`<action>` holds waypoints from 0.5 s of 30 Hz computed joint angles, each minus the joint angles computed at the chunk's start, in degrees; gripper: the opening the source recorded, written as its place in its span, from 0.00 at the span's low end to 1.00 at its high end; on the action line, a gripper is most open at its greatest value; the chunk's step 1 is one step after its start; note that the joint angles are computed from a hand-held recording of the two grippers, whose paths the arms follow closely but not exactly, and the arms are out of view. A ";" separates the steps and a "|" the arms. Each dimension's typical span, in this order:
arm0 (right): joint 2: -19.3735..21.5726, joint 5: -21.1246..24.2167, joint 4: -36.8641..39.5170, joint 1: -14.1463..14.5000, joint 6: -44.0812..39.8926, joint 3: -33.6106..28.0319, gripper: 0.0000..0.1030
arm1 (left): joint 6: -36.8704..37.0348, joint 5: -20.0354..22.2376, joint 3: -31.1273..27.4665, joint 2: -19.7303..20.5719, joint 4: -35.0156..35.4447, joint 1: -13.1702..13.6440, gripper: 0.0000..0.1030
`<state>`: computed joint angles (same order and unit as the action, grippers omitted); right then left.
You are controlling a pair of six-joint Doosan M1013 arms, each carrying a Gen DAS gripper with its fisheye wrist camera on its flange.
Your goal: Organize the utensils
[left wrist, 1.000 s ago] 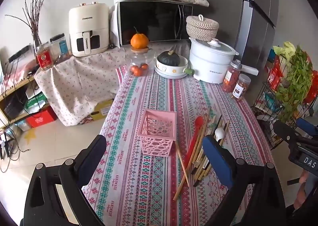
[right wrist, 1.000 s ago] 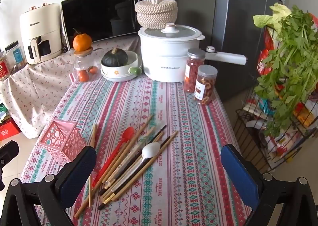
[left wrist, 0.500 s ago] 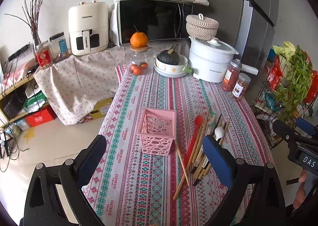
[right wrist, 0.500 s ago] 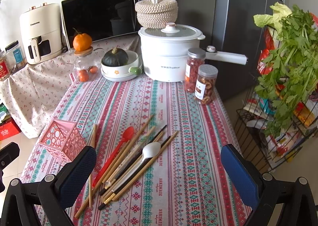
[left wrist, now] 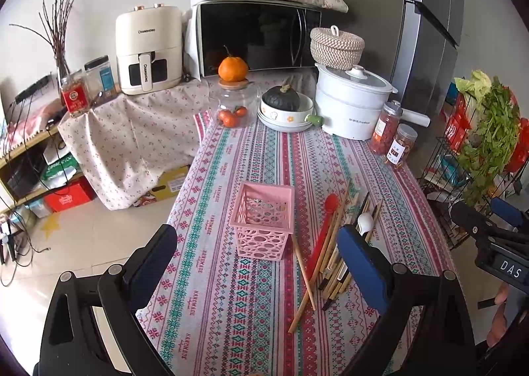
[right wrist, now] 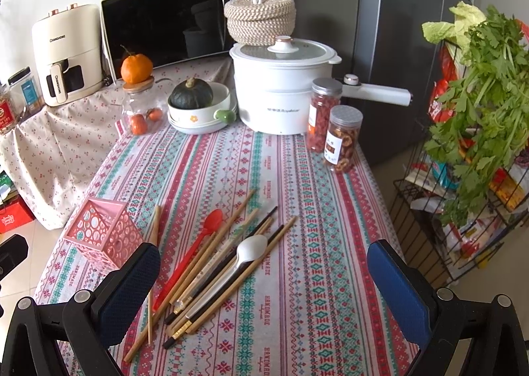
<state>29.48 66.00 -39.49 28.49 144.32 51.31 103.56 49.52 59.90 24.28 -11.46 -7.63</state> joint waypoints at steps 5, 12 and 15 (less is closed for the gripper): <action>0.07 0.12 0.22 0.02 -0.24 -0.11 1.00 | -0.10 -0.01 0.01 0.00 -0.07 0.01 0.96; 0.09 0.20 0.29 0.00 -0.28 -0.17 1.00 | 0.12 0.31 -0.33 0.02 -0.06 0.19 0.96; 0.12 0.26 0.46 -0.02 -0.38 -0.26 1.00 | 0.04 0.54 -0.50 -0.02 -0.15 0.23 0.96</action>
